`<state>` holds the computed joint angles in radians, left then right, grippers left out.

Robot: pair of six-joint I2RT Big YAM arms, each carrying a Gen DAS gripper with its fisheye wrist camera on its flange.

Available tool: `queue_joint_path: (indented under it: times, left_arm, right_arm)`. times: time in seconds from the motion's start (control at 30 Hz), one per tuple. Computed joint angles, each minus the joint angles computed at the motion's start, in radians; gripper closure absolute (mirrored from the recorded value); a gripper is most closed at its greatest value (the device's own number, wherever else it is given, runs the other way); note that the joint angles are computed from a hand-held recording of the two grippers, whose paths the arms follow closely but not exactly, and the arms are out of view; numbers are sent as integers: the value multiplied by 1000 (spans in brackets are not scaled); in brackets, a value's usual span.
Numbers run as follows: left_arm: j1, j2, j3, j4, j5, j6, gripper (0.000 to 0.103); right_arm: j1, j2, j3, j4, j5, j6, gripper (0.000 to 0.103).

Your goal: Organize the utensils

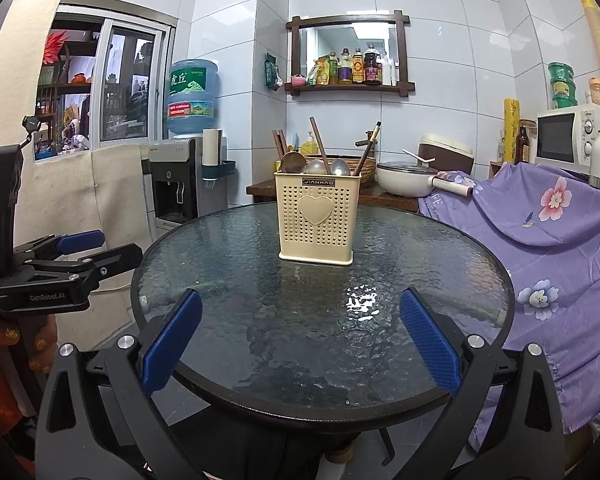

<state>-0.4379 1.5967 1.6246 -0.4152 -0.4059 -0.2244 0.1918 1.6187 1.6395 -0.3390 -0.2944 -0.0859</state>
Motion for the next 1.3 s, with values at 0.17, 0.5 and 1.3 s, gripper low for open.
queue_joint_path:
  times: [0.17, 0.5, 1.3]
  left_arm:
    - [3, -1, 0, -3, 5, -2, 6]
    - [7, -4, 4, -11, 11, -1, 6]
    - [12, -6, 1, -13, 19, -2, 6]
  right_arm:
    - [0, 1, 3, -8, 2, -4, 6]
    - [-4, 4, 8, -10, 0, -3, 6]
    - [-9, 10, 9, -11, -1, -1, 6]
